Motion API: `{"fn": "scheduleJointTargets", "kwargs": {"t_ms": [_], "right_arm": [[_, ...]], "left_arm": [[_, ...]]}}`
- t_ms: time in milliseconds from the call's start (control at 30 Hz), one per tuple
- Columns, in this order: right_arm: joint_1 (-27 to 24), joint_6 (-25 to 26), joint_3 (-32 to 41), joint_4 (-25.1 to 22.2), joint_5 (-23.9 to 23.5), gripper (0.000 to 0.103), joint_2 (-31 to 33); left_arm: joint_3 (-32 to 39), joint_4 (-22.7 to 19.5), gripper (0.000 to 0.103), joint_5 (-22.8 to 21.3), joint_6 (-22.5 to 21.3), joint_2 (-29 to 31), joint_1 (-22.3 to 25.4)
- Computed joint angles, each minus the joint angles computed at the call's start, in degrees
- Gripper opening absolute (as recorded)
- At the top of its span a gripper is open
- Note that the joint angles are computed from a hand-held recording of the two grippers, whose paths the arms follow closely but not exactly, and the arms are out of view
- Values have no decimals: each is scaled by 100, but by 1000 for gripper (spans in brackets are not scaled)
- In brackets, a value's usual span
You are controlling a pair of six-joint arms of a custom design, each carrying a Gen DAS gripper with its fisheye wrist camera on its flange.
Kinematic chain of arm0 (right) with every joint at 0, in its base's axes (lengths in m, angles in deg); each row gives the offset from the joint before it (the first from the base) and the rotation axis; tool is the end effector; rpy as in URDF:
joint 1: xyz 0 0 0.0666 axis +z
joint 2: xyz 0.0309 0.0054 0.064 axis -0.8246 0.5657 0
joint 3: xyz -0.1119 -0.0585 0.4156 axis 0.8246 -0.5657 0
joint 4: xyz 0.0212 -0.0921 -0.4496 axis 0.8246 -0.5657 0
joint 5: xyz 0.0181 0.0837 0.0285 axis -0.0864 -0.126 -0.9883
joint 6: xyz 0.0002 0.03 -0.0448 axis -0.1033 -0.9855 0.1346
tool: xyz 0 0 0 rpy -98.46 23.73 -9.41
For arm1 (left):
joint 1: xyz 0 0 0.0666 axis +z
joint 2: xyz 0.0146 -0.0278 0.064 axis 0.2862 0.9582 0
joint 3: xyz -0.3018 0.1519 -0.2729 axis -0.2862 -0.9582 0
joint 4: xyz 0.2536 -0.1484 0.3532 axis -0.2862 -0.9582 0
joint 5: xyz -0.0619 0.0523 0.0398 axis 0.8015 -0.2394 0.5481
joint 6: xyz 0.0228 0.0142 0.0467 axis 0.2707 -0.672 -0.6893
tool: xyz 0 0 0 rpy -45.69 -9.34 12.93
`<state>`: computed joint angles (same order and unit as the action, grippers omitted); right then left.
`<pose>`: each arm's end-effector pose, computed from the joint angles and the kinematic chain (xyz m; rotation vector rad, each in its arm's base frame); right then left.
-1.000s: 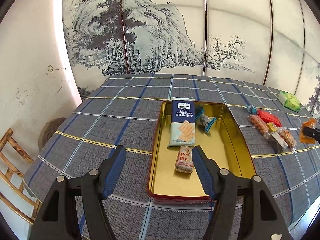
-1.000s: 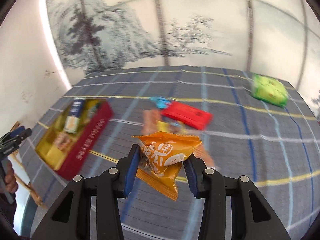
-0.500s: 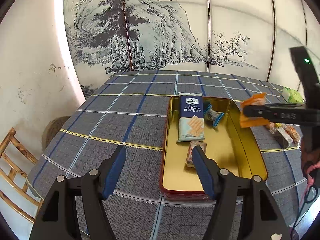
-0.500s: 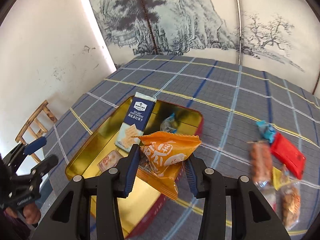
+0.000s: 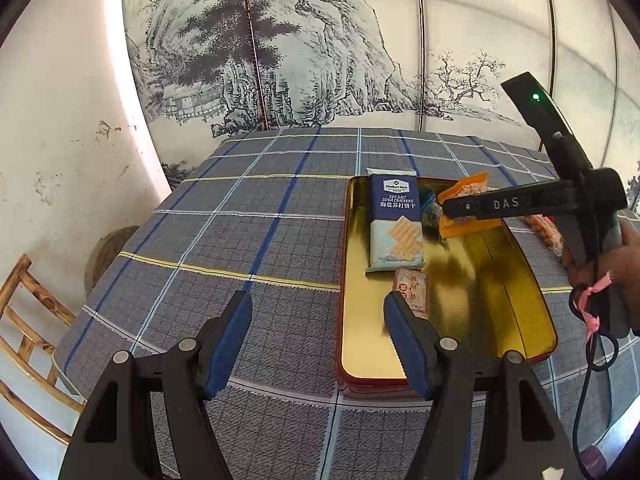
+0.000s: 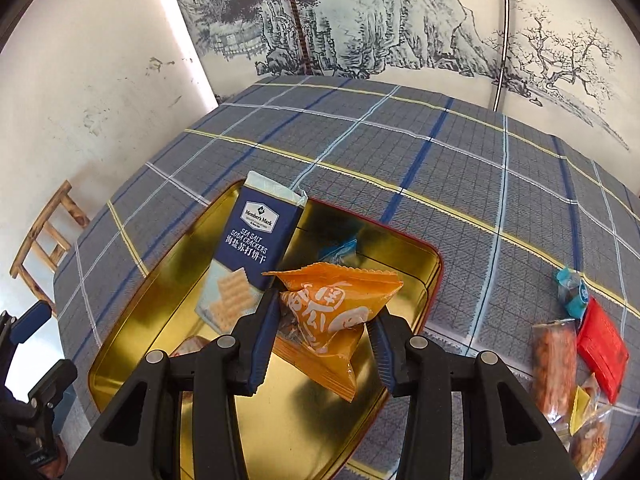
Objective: Organize snacks
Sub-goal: 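Carry the orange chip bag over the tin and release it with the right gripper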
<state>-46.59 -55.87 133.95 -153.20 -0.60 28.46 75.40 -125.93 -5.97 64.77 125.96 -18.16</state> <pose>0.6199 0.1147 0.5197 -0.6869 2.3847 0.5993 0.4324 -0.2729 0.4830 -0.1513 2.2394 0.3104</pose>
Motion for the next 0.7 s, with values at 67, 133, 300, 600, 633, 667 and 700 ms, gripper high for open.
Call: {"fn": "scheduleJointTargets", "kwargs": {"t_ms": [67, 133, 300, 600, 633, 667, 700], "right_arm": [[34, 11, 50, -13, 72, 44, 48], [68, 8, 96, -17, 162, 45, 92], [132, 1, 96, 19, 288, 45, 127], [150, 20, 88, 36, 326, 45, 137], [153, 12, 90, 39, 321, 45, 140], [151, 12, 87, 44, 323, 45, 141], [150, 8, 87, 46, 309, 45, 141]], "left_arm": [[-9, 7, 65, 15, 0, 0, 8], [-26, 12, 65, 42, 12, -6, 20], [-60, 6, 65, 77, 36, -22, 39], [-76, 5, 65, 107, 37, -30, 58], [-74, 1, 65, 111, 36, -28, 58], [-73, -4, 65, 115, 40, -21, 57], [-73, -16, 65, 117, 40, -16, 58]]}}
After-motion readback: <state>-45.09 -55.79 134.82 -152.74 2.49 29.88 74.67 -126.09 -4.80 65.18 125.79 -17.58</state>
